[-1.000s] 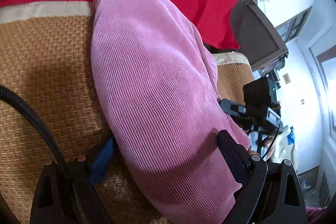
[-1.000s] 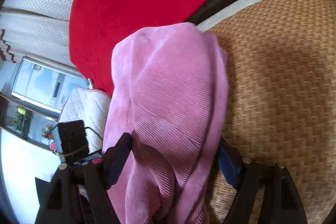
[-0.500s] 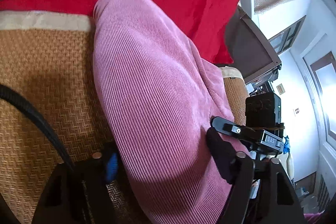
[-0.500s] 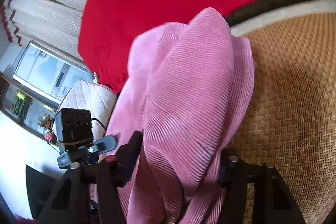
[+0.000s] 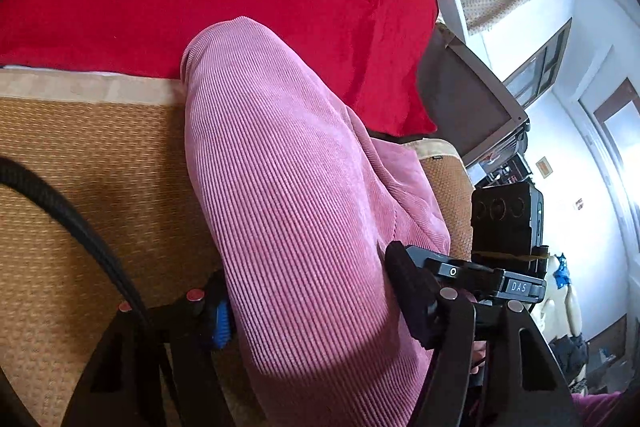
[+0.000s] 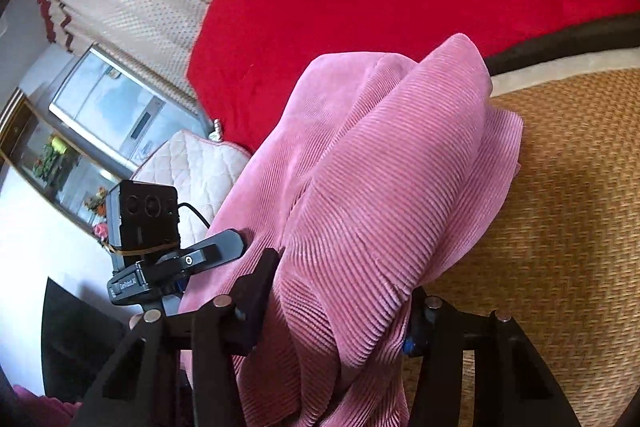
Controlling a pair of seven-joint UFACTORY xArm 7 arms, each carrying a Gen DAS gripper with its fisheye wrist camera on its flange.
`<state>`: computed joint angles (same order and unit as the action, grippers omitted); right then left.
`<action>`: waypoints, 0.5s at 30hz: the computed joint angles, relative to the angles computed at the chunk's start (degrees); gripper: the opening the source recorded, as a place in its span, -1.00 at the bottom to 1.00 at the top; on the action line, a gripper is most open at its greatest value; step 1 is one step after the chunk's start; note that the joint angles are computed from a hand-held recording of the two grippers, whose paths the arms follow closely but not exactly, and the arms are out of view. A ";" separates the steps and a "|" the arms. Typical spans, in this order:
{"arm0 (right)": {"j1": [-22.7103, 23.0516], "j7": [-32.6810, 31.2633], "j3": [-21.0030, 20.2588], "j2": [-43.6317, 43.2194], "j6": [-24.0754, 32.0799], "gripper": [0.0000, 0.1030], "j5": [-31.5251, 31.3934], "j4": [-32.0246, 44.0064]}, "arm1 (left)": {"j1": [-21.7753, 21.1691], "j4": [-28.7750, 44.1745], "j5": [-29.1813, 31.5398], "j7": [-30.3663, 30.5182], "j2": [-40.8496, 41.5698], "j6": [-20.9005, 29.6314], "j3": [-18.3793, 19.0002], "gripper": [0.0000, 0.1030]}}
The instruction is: Fold large clothes
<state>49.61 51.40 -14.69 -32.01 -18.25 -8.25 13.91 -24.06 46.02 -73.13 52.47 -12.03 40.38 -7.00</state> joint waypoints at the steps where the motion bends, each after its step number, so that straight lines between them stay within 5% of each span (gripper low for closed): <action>1: 0.40 -0.07 -0.09 0.42 -0.33 0.03 -0.20 0.24 | -0.03 -0.43 0.08 -0.06 -0.60 -0.59 -0.18 0.31; 4: 1.35 0.24 -0.21 1.83 -0.83 0.03 -1.06 0.90 | -0.01 -1.92 1.48 -0.74 -2.12 -1.55 -0.06 0.31; 7: 3.20 1.46 -1.90 4.11 -0.56 0.03 -2.37 1.89 | 0.24 -2.89 9.63 -7.71 -0.91 -4.99 -1.75 0.33; 9: 6.99 2.41 -6.55 5.65 2.73 0.04 -4.11 3.09 | -0.07 -2.94 16.36 -14.19 1.34 -8.02 -3.16 0.49; 12: 16.26 1.08 -16.68 5.75 6.28 0.31 -3.37 4.04 | -0.81 -2.82 17.53 -15.62 1.92 -7.61 -1.73 0.55; 13: 17.22 0.89 -17.53 5.29 6.49 0.31 -2.49 4.01 | -0.96 -2.85 18.05 -15.71 1.41 -7.78 -1.57 0.54; 15: 11.94 0.67 -12.03 3.48 9.85 0.31 -1.65 4.09 | -1.36 -3.90 19.17 -15.60 -0.57 -10.17 -1.50 0.54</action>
